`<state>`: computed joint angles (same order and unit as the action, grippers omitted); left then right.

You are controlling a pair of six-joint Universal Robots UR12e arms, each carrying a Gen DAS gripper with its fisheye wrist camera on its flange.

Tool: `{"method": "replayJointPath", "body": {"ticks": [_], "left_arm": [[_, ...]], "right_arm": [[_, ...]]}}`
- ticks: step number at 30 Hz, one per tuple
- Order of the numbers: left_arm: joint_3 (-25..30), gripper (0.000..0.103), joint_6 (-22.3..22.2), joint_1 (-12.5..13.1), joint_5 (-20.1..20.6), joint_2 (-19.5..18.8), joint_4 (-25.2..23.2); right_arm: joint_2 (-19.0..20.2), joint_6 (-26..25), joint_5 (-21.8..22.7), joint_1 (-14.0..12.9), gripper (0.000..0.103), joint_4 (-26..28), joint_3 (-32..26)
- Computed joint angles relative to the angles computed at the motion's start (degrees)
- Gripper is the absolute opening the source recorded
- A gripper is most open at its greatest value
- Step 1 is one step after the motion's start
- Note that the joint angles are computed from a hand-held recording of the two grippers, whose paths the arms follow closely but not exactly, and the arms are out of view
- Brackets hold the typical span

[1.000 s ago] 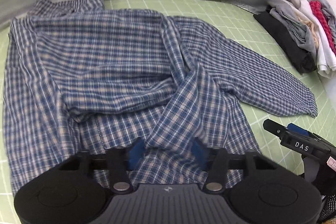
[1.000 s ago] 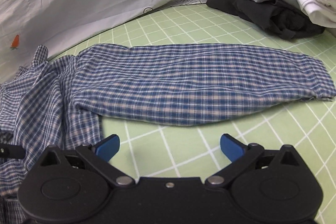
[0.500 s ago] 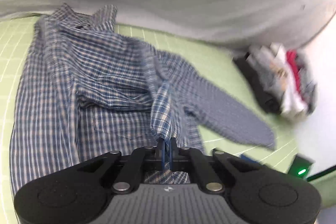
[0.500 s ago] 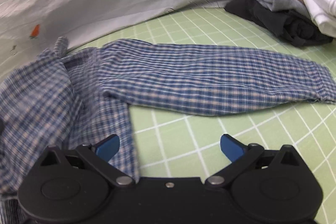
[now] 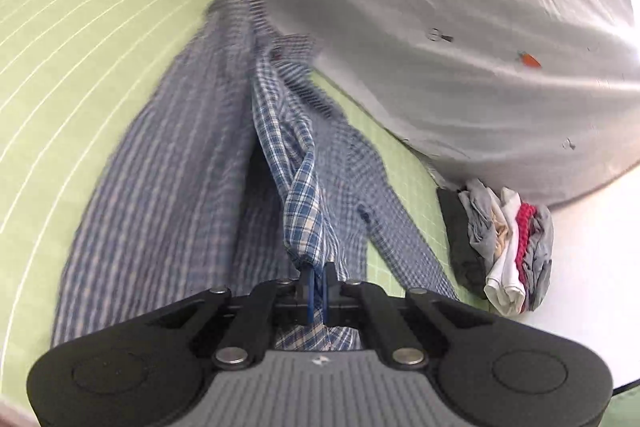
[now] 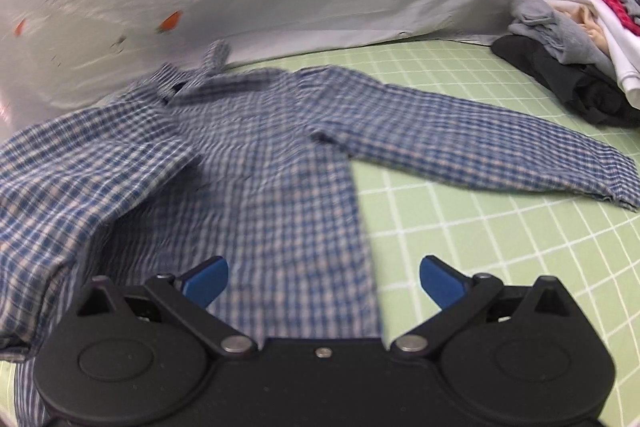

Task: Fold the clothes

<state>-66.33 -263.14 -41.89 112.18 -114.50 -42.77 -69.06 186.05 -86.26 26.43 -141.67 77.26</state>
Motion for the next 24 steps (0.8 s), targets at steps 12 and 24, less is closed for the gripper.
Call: {"method": "replayJointPath", "body": {"ticks": [12,24], "left_arm": [[-8.1,0.006,-9.2,-0.7,-1.9,4.4,-4.6],[-7.6,0.022,-5.7,0.0,-10.0,4.7,-15.6]], "right_arm": [[-4.6,-2.7,-1.5,1.8,0.103,1.9,5.2],[-5.6,-3.6,-3.0,2.9,0.103,4.5,5.9]]}}
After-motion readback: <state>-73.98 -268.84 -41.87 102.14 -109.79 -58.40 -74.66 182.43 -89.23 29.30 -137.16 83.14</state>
